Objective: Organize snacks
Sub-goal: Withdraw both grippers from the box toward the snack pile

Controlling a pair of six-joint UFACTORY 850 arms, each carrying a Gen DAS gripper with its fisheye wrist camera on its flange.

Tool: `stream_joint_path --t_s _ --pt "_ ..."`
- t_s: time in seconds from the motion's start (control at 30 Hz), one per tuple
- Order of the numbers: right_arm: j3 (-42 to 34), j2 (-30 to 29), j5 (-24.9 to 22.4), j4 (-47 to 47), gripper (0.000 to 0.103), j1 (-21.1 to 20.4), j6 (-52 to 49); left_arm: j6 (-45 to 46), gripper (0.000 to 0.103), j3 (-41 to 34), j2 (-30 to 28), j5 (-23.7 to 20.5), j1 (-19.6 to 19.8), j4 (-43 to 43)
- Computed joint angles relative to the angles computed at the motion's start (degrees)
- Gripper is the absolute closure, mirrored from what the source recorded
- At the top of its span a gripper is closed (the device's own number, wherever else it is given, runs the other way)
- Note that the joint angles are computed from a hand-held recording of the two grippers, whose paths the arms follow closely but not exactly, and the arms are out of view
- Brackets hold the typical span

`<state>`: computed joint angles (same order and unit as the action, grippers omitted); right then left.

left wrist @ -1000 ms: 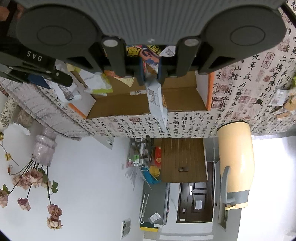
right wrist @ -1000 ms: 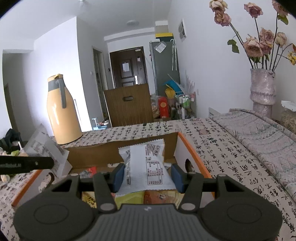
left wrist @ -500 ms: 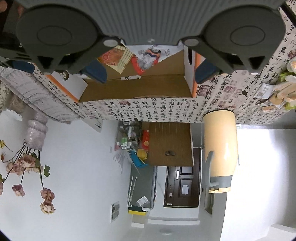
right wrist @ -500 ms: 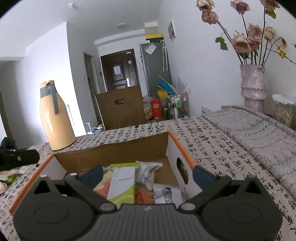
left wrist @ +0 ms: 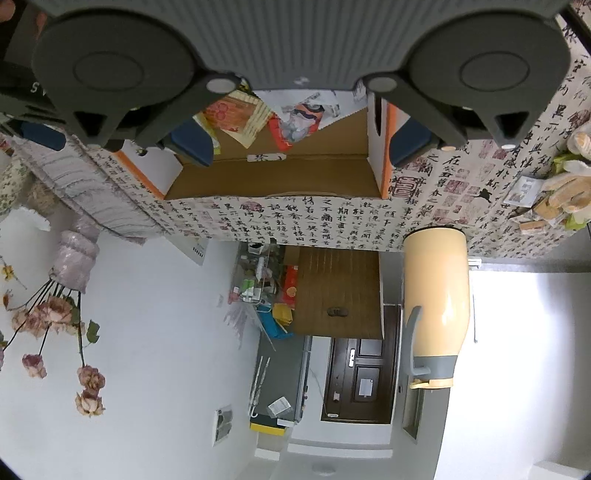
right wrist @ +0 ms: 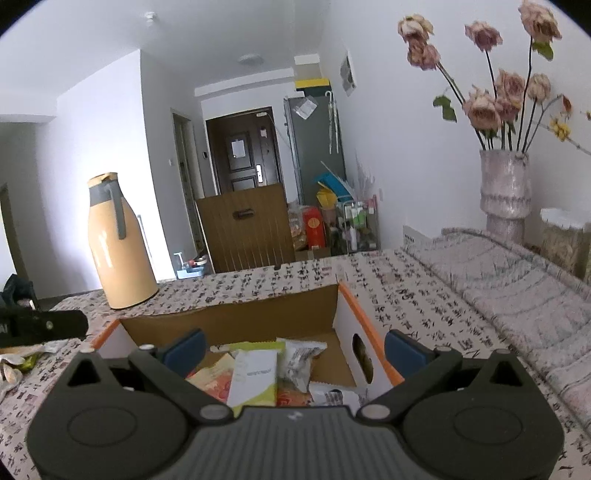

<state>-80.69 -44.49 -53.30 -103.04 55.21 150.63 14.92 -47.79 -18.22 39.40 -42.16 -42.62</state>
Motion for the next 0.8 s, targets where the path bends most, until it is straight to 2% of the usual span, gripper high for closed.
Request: stream_joint_path --t_s 0.4,0.8 --pt "5.4 4.7 -4.4 4.0 0.000 4.9 -0.9 2.6 0.000 7.9 7.8 2.4 -3.1 -4.5" --pt "9.0 6.9 -6.1 9.2 0.000 10.5 -1.5 3.3 0.000 16.0 14.0 3.0 -7.0 -8.7"
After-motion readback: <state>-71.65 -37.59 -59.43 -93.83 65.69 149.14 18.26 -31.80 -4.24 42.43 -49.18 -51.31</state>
